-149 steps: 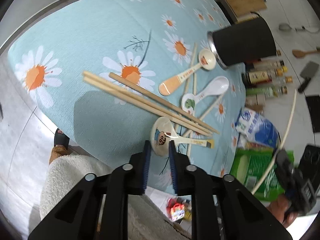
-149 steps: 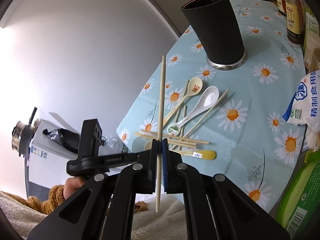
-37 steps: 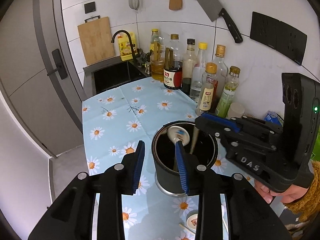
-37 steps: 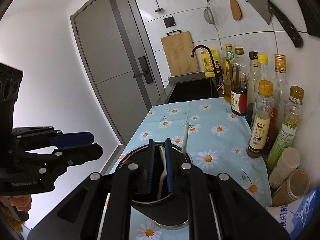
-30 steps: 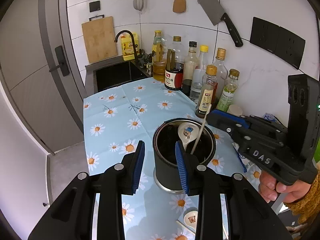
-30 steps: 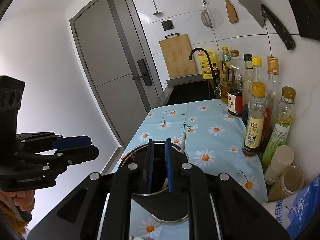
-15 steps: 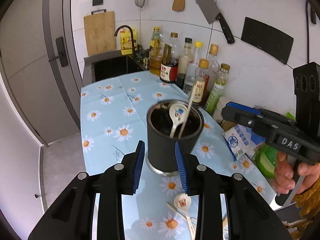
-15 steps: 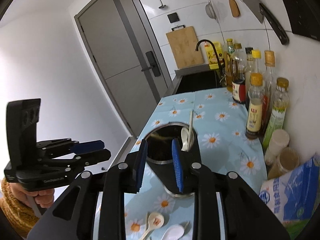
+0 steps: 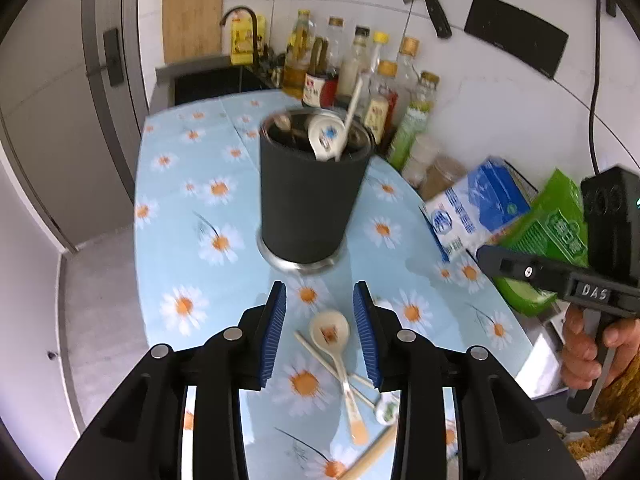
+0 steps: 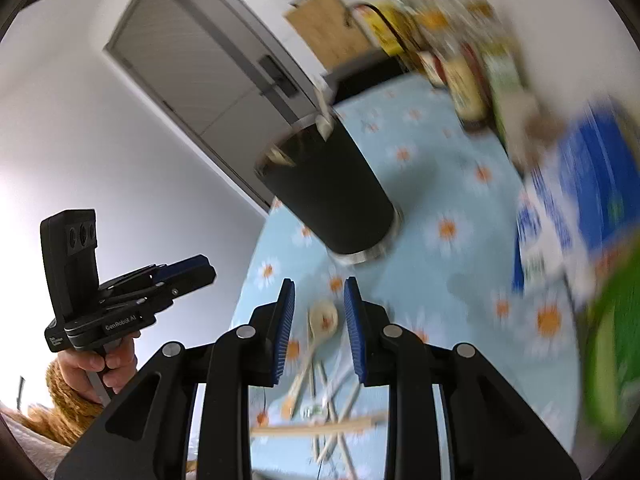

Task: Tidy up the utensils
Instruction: 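Move both tools back over the remaining utensils on the table, then close the right tool on another bamboo chopstick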

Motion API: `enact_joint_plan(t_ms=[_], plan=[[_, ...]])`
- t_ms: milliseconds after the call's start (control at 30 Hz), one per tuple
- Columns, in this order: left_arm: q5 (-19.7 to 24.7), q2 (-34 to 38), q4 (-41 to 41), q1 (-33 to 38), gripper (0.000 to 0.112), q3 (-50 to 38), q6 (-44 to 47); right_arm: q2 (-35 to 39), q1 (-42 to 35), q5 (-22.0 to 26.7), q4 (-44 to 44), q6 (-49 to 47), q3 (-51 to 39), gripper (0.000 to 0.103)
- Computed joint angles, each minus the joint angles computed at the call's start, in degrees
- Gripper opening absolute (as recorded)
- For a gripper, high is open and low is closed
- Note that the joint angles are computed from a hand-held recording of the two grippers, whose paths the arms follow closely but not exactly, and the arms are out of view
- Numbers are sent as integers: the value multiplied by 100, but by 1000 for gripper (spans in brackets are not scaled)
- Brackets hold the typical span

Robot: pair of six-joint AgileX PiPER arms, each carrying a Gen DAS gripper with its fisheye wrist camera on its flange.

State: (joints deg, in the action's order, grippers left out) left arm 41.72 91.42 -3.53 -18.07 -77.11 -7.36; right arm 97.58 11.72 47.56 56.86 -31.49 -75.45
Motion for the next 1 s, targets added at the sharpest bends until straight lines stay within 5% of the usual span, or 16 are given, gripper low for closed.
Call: enact_joint_plan(t_ms=[433,1000], plan=[[-189,-30,-618,-223,34,1044,-137,-13,-350,508,844,-258,1683,27],[-11,165,-1025,-170,34,1279,234,928,-314,1131,2292,-768,2255,19]])
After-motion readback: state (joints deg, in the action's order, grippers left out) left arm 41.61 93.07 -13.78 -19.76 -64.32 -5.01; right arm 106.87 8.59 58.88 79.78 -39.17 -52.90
